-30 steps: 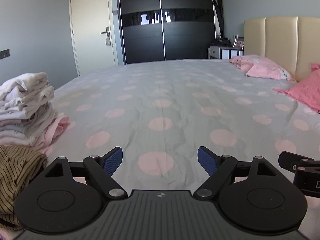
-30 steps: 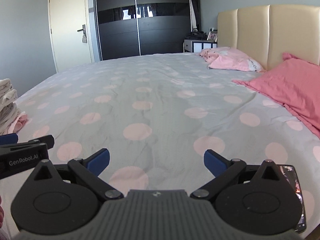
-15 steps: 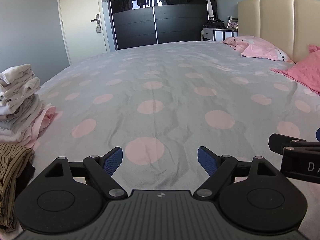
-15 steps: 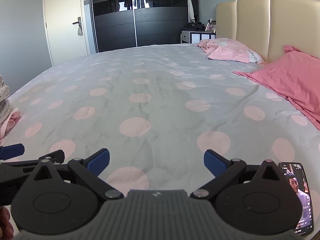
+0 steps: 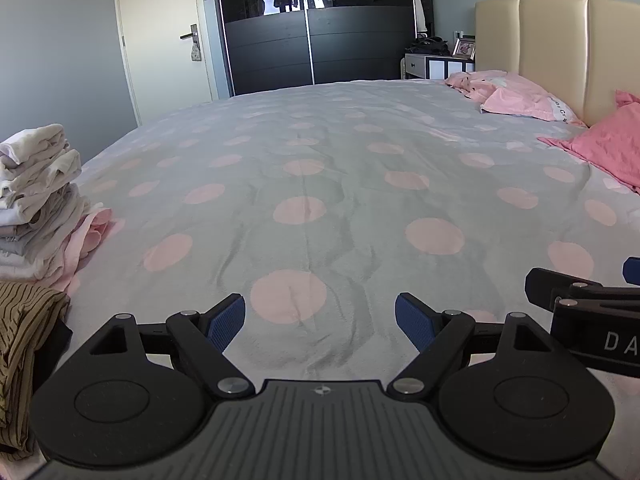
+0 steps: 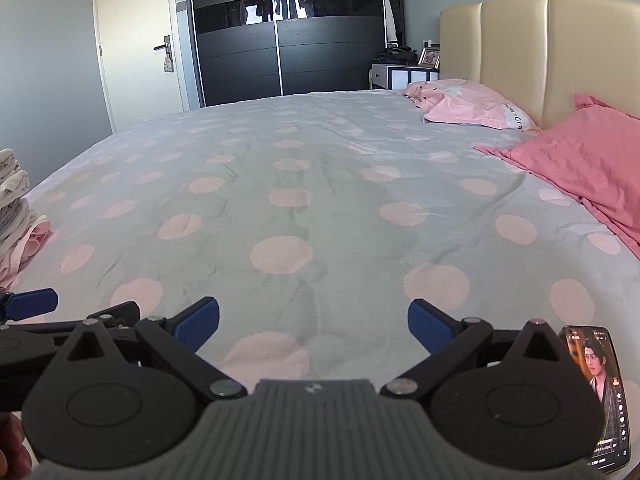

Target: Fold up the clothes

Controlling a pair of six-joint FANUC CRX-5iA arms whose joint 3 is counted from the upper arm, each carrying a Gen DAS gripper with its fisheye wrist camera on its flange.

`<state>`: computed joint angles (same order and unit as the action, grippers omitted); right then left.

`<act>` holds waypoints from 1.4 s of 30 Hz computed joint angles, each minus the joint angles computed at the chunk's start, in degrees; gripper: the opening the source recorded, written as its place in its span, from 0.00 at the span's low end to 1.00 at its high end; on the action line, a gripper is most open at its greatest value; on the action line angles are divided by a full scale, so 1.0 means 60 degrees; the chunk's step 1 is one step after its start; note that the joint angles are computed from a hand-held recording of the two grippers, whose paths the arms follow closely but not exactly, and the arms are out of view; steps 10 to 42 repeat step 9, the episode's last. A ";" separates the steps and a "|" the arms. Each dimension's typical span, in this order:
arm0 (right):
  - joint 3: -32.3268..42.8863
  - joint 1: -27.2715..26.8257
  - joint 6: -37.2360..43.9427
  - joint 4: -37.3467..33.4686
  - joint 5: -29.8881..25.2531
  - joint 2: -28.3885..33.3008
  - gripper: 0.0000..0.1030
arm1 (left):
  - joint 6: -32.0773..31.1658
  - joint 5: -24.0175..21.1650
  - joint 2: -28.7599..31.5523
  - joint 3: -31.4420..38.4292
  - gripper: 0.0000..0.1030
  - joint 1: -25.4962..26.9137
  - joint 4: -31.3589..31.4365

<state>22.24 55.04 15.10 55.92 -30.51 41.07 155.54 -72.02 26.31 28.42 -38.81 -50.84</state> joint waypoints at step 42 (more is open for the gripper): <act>0.0051 0.0024 0.0149 -0.0155 -0.0061 0.0004 0.98 | -0.0055 0.0065 -0.0064 -0.0059 0.80 0.0023 0.0065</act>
